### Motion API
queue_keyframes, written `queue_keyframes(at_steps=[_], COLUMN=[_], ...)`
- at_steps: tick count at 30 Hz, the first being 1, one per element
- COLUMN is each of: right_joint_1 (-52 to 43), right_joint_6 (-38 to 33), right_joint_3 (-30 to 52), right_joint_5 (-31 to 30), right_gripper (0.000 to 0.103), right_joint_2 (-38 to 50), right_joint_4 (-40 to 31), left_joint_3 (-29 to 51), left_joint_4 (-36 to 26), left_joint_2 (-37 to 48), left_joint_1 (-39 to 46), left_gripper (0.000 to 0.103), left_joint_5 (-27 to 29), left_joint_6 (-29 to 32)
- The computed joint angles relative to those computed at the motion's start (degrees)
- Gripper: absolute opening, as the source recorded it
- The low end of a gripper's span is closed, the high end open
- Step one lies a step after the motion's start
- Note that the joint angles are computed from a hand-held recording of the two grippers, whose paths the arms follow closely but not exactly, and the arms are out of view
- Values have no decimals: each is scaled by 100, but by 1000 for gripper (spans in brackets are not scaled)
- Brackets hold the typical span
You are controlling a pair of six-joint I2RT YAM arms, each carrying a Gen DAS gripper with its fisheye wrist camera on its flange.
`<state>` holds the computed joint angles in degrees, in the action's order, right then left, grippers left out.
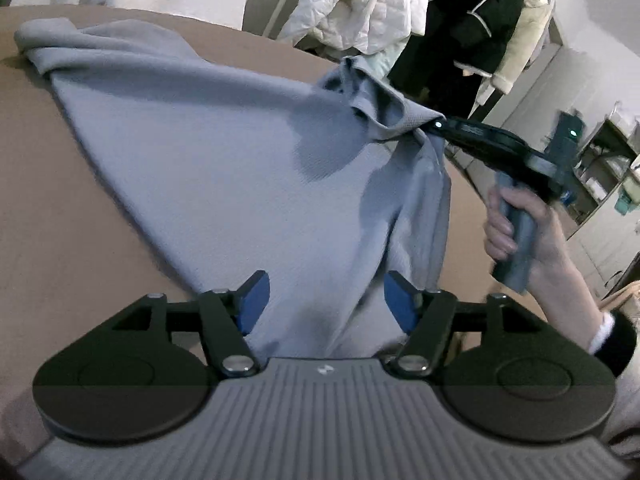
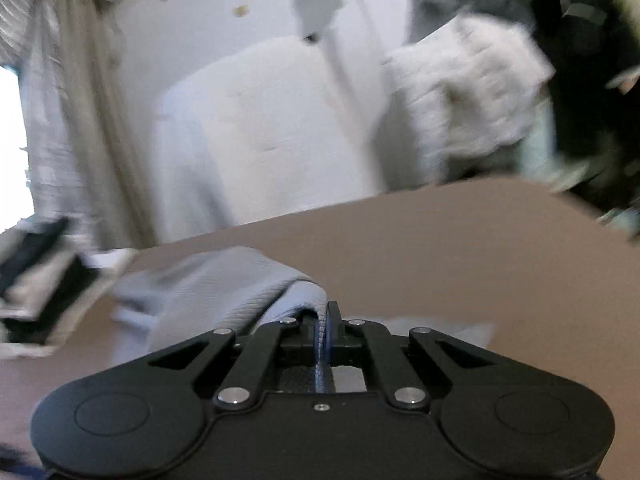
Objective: Fold clothes
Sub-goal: 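Fold the held shirt side lengthwise over the body, then open both grippers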
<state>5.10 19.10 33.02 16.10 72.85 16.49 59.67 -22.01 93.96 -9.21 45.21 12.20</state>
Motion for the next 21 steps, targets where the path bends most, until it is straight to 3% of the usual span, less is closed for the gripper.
queue_keyframes(at_steps=[2,5,6,8,12,16,18,19,21], right_joint_1=[125,-125,-249,-392,-423,171,1061,1538,2391], right_joint_6=[-160,829,1189,1747,2042,1755,1745,1846,2030], right_joint_3=[607,745,680,294,-776,-1370,-1321,-1280,-1326], right_joint_5=[980,555,270,-135,-1244,-2278,-2004,-1553,-783], right_gripper=[4,16,33,52,52,52,52,52,53], right_joint_2=[991,1266,1236,805,-1069,-3036,-3358,-3354,-3114], right_joint_4=[-460,-977,-1035,-1054,-1442,-2450,-3045,-3199,-3014], left_joint_3=[-60,-281,-384,-483,-530,-796,-869,-901,-975], left_joint_4=[-95,-258,-239,-221,-285,-75,58,84,146], left_joint_2=[49,90,66,110,240,139,52,-13,-182], left_joint_1=[-44,63,135,217,330,232,46,-21,-131], left_gripper=[63,63,63,63,63,63,63,63,63], left_joint_5=[-87,-54,-80,-55,171,223,210,212,141], left_joint_6=[104,335,370,355,454,493,371,381,446])
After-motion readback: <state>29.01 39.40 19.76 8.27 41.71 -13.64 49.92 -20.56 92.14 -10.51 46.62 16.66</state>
